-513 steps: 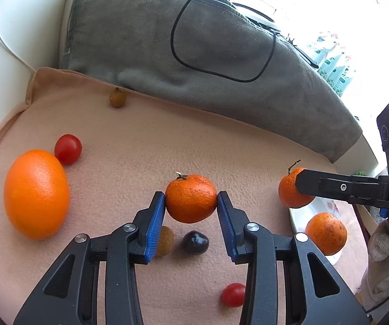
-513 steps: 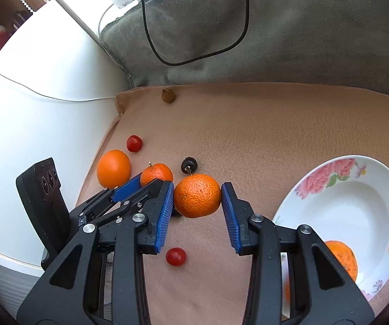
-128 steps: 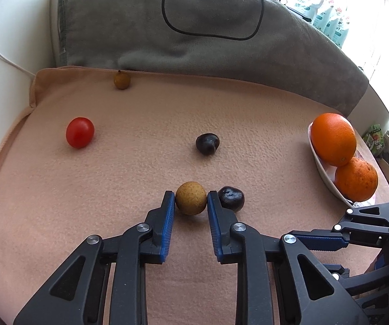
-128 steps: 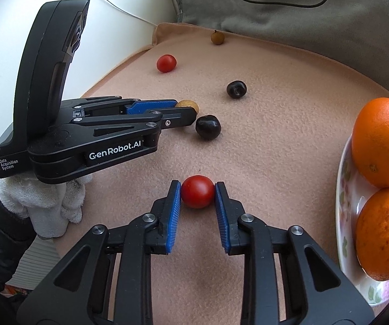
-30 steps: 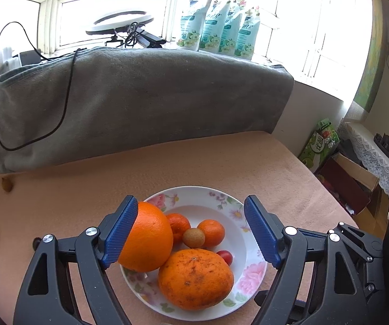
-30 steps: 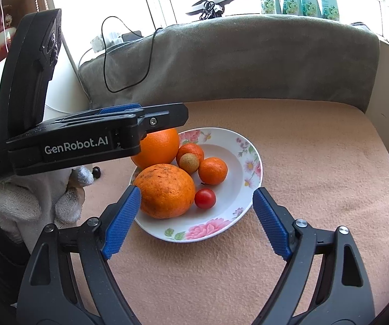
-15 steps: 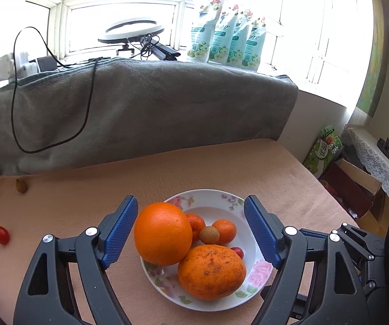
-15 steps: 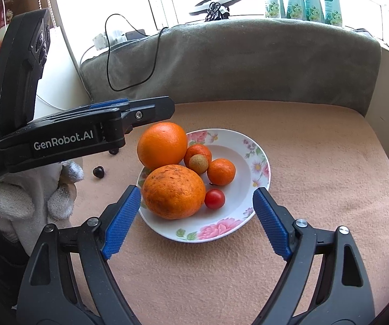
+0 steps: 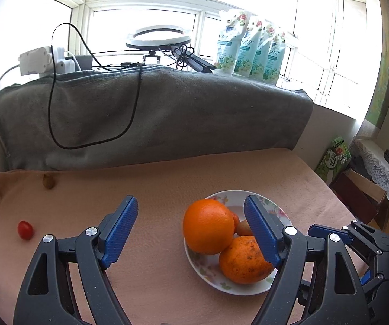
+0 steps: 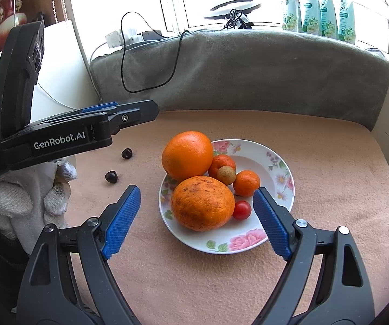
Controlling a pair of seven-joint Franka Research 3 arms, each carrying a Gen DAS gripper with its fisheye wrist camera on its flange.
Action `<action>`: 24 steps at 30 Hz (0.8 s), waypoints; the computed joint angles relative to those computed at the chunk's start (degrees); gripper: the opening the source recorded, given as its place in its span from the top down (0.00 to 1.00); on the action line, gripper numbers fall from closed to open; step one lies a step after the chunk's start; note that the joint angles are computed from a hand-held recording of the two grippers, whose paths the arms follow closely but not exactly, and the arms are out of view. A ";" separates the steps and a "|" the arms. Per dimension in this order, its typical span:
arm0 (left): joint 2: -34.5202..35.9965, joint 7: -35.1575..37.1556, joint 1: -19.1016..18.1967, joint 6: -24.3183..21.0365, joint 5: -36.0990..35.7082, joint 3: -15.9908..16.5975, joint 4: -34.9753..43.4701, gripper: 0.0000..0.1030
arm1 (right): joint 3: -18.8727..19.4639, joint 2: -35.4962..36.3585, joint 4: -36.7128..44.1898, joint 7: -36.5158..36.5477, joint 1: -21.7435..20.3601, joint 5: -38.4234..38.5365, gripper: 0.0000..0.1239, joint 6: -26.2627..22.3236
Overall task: Organize fruits
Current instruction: 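Move the right tool toward a dark plum while the left tool approaches another red tomato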
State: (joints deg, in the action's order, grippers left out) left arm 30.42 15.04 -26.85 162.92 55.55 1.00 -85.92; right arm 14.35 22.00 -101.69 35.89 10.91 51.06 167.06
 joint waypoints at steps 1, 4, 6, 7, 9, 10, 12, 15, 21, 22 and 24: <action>-0.69 -1.08 -0.21 0.29 0.74 0.63 -0.98 0.22 | -0.21 0.07 0.10 0.51 0.46 -0.51 0.30 0.31; -2.82 -4.37 -0.13 0.71 3.23 1.73 -3.96 0.22 | 0.13 0.30 0.77 1.16 0.83 -0.98 0.30 0.25; -4.38 -6.98 0.29 0.67 5.37 2.13 -6.08 0.22 | 0.35 0.50 1.43 1.36 1.00 -1.38 0.30 -0.51; -5.16 -8.37 0.62 0.51 6.46 2.21 -7.12 0.22 | 0.50 0.52 1.61 1.27 1.13 -1.49 0.30 -0.71; -6.63 -10.99 1.64 0.15 8.48 2.03 -9.10 0.22 | 0.75 0.49 1.57 1.00 1.68 -1.75 0.30 -0.08; -7.33 -12.17 2.18 -0.17 9.45 1.85 -10.05 0.22 | 0.94 0.56 1.69 0.73 1.86 -1.92 0.30 -0.09; -8.76 -14.28 3.31 -0.96 11.30 1.41 -11.98 0.22 | 1.25 0.82 2.13 0.40 2.21 -2.22 0.30 -0.45; -10.81 -17.24 5.21 -1.86 13.79 0.57 -14.94 0.22 | 1.25 1.48 3.15 0.95 2.92 -3.24 0.30 -1.89; -14.30 -22.70 9.34 -3.64 18.12 -1.46 -20.05 0.22 | 1.81 3.17 5.45 0.30 3.98 -3.81 0.30 -3.68; -14.71 -23.36 10.06 -4.01 18.61 -1.89 -20.73 0.22 | 1.83 3.51 5.90 0.37 4.22 -4.09 0.30 -4.02; -15.31 -24.43 11.48 -4.28 19.21 -2.62 -21.90 0.22 | 1.81 4.21 6.83 0.74 4.68 -4.64 0.30 -4.69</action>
State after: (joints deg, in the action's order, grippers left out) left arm 15.11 -9.39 -15.37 158.65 74.75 -1.62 -107.82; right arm 16.16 26.21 -94.86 36.63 15.59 46.42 162.37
